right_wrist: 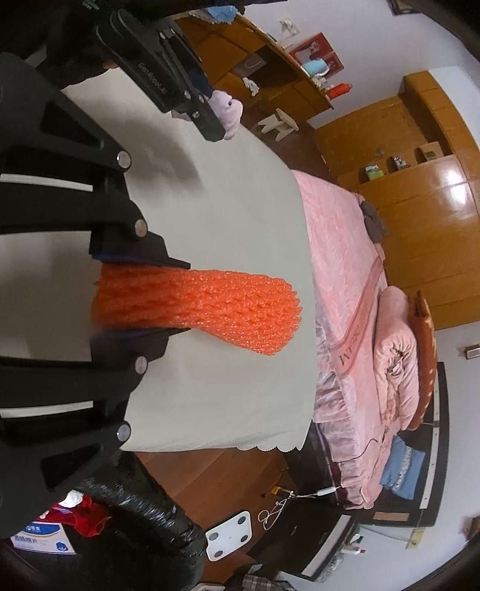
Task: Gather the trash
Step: 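Carry the pink cloth and orange strip over the bin and release both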
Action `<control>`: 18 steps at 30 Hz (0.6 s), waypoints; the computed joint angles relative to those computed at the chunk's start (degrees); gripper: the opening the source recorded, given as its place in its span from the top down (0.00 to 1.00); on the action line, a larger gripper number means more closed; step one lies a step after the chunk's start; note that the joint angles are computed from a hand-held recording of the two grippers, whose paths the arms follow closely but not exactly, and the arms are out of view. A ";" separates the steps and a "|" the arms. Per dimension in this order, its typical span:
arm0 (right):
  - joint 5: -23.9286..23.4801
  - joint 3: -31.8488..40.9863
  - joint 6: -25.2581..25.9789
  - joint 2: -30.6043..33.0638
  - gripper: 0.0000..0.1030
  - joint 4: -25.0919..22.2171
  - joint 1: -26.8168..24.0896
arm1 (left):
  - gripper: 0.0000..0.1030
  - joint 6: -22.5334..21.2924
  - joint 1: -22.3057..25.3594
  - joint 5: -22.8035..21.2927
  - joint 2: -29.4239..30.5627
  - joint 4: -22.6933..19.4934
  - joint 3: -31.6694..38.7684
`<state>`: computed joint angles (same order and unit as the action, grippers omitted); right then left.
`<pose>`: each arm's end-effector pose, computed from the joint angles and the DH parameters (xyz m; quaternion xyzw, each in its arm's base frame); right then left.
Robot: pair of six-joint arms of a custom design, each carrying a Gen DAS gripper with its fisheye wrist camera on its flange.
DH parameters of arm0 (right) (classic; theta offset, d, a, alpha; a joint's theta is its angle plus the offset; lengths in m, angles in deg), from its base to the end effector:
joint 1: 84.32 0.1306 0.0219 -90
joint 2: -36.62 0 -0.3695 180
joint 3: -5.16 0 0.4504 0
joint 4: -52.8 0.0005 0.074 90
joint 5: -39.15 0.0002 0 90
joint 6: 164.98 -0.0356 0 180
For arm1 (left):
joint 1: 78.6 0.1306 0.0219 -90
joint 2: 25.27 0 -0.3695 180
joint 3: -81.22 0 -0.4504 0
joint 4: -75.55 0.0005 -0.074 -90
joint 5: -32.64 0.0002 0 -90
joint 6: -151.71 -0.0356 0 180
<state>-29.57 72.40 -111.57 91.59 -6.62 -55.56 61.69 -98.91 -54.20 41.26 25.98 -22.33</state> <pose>0.2893 0.1435 0.4502 0.1298 0.9082 0.0491 0.3950 0.3767 -0.1421 0.4771 0.1712 0.8884 -0.0995 0.4142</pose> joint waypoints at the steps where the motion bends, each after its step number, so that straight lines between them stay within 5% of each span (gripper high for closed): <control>1: 0.41 0.10 -0.19 -0.44 0.75 -0.38 0.61 | 0.60 0.05 -0.02 -0.04 -0.72 -0.48 -0.22; 18: 8.25 0.26 -6.26 -8.63 0.75 -9.84 9.51 | 0.59 0.18 -4.53 0.92 -9.15 -5.83 -2.27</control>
<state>-21.32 72.66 -117.83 82.96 -16.46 -46.05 61.87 -103.44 -53.27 32.12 20.15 -24.60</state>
